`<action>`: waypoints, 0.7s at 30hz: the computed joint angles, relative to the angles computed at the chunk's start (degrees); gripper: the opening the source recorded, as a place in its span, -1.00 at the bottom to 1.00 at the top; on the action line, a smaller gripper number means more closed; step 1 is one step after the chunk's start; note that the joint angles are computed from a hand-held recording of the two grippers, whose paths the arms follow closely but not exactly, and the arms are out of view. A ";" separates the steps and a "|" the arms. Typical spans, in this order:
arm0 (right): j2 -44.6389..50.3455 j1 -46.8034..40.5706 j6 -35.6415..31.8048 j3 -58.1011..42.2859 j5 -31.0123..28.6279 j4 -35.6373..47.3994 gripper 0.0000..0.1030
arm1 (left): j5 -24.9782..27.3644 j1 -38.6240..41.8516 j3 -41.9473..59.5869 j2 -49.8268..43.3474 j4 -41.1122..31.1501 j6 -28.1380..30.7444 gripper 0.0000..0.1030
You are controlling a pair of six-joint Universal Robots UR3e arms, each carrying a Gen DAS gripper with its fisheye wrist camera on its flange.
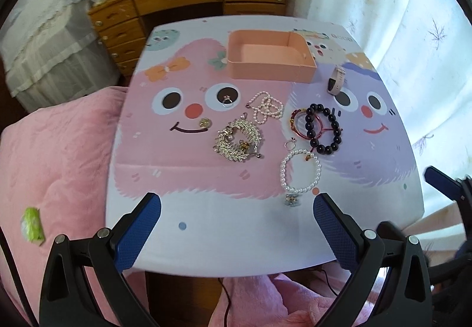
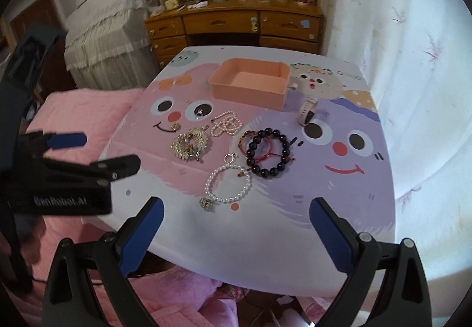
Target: Organize jewelry
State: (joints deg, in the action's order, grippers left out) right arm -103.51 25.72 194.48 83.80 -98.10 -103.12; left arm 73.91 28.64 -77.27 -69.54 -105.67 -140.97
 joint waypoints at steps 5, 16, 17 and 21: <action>2.88 2.41 -5.46 5.18 0.73 -5.88 0.93 | -3.96 2.39 -0.89 -5.61 -0.61 9.77 0.98; 12.11 7.45 -3.94 12.26 0.37 -16.79 0.29 | -5.90 -1.65 -9.93 -17.11 17.23 14.97 0.98; 12.73 7.29 -2.84 12.81 1.05 -17.73 0.22 | -6.04 -1.88 -10.98 -17.82 19.53 14.92 0.98; 14.87 7.04 3.84 14.61 1.03 -20.80 0.15 | -7.21 -3.72 -14.24 -20.47 28.00 14.08 0.98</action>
State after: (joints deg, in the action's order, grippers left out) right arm -88.64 32.76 198.32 98.41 -97.07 -123.91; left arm 66.70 24.92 -91.51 -90.01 -77.67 -126.89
